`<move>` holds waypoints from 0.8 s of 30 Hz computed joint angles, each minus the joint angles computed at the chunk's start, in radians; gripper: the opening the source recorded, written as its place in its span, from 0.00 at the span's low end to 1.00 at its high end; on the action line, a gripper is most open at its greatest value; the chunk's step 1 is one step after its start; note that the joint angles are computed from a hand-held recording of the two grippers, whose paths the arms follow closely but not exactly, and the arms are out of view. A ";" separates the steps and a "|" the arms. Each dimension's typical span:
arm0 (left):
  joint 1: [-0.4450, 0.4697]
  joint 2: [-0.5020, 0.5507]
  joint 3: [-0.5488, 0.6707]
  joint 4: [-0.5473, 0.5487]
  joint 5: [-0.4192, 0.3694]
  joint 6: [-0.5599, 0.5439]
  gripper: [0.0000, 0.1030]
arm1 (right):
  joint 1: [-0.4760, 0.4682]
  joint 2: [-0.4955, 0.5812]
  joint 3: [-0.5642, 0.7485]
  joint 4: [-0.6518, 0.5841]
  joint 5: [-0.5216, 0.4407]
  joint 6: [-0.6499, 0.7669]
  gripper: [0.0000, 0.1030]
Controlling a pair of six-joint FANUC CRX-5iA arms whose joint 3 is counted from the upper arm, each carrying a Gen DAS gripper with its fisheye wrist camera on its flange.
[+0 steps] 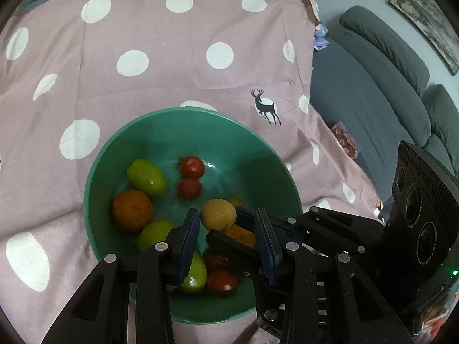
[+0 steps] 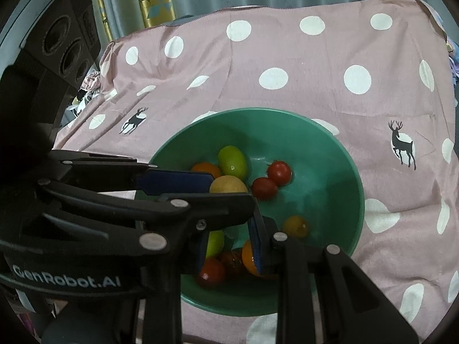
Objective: Organize fruits
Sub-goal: 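Lower the yellow fruit into the bowl and open the left tool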
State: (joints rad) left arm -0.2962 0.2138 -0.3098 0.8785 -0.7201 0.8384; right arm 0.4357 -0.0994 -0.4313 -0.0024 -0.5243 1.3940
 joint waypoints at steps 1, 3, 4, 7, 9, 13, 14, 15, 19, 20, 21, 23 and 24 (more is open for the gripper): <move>0.000 0.001 0.001 -0.003 -0.001 0.002 0.38 | 0.001 0.002 0.002 0.003 -0.005 -0.002 0.25; 0.000 0.003 0.005 -0.008 -0.002 0.007 0.38 | 0.003 0.004 0.004 0.006 -0.011 -0.005 0.25; -0.001 0.003 0.005 -0.010 -0.002 0.008 0.38 | 0.003 0.005 0.005 0.007 -0.014 -0.004 0.25; -0.001 0.005 0.006 -0.015 -0.002 0.008 0.38 | 0.003 0.008 0.007 0.009 -0.020 -0.002 0.25; -0.003 0.008 0.011 -0.026 -0.001 0.016 0.38 | 0.004 0.010 0.009 0.010 -0.025 -0.002 0.25; -0.004 0.010 0.015 -0.037 -0.002 0.021 0.38 | 0.009 0.013 0.009 0.025 -0.034 -0.016 0.25; -0.005 0.010 0.016 -0.042 -0.001 0.023 0.38 | 0.010 0.012 0.009 0.027 -0.036 -0.019 0.25; -0.007 0.009 0.017 -0.046 0.000 0.025 0.38 | 0.010 0.012 0.010 0.026 -0.038 -0.019 0.25; -0.007 0.010 0.021 -0.058 -0.001 0.030 0.38 | 0.011 0.012 0.009 0.026 -0.044 -0.019 0.25; -0.007 0.011 0.022 -0.060 -0.002 0.032 0.38 | 0.011 0.012 0.009 0.026 -0.044 -0.019 0.25; -0.007 0.013 0.025 -0.062 -0.003 0.034 0.38 | 0.011 0.012 0.010 0.027 -0.046 -0.021 0.25; -0.007 0.014 0.029 -0.066 -0.006 0.036 0.38 | 0.011 0.012 0.011 0.029 -0.048 -0.022 0.25; -0.006 0.016 0.032 -0.069 -0.008 0.039 0.38 | 0.012 0.012 0.011 0.031 -0.049 -0.025 0.25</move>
State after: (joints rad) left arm -0.3024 0.2296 -0.2781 0.8098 -0.7277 0.8770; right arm 0.4478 -0.0874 -0.4207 0.0285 -0.5738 1.3693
